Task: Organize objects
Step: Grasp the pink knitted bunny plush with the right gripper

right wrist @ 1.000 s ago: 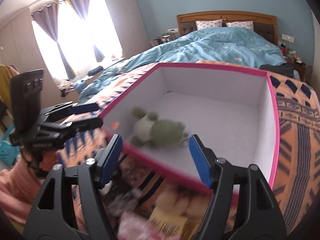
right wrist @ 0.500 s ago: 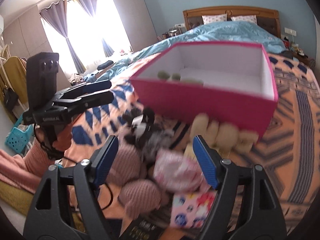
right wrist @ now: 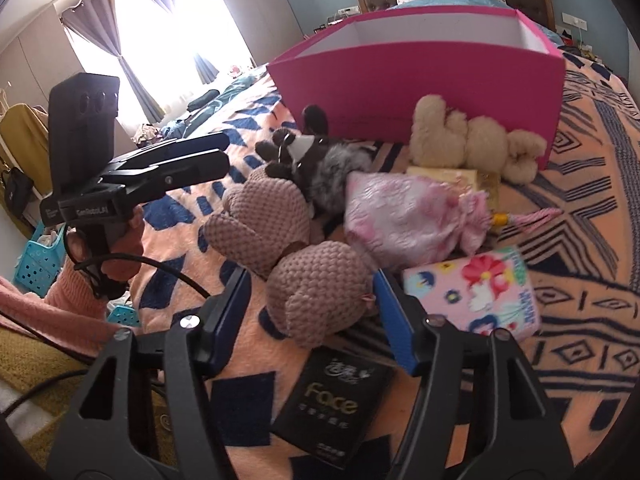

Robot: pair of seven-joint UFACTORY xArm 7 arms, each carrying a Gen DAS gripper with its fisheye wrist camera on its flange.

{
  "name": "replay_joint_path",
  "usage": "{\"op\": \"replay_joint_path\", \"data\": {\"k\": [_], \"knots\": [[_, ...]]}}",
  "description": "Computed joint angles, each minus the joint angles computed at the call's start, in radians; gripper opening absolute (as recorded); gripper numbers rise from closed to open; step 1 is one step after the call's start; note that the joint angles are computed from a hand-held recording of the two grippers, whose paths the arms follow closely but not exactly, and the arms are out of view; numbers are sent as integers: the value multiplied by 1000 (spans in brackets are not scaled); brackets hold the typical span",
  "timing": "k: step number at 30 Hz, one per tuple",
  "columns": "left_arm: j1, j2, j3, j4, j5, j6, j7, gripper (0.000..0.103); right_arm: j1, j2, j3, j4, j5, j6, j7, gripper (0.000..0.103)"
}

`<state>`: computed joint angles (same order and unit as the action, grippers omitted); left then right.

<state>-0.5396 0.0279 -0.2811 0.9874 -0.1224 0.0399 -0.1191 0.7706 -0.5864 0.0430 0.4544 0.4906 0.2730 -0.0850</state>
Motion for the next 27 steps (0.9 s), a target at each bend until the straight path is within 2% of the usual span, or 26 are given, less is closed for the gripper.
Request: {"op": "replay_joint_path", "data": {"k": [3,6,11,12,15,17,19,22,27], "knots": [[0,0,-9,-8,-40,3,34,81,-65,34,69,18,-58,13,71,63],[0,-1,-16,-12,-96,9,82,81,-54,44,58,11,-56,-26,84,59],[-5,-5,-37,-15,-280,8,241,81,-50,28,50,12,-87,-46,96,56],[-7,-7,-44,-14,-344,9,298,81,-50,22,47,14,-96,-46,94,56],[-19,-13,-45,-12,-425,8,377,81,-49,5,35,30,-118,-49,79,55],[-28,-16,-47,-4,-516,11,466,81,-59,10,56,37,-133,-71,95,55],[-37,-16,-48,12,-622,25,571,81,-43,15,29,55,-135,-84,81,55],[-48,-7,-38,16,-546,18,514,81,-9,14,-6,59,-127,-108,56,55],[-40,16,-42,41,-498,27,475,79,20,-1,-61,81,-109,-96,-2,54]]}}
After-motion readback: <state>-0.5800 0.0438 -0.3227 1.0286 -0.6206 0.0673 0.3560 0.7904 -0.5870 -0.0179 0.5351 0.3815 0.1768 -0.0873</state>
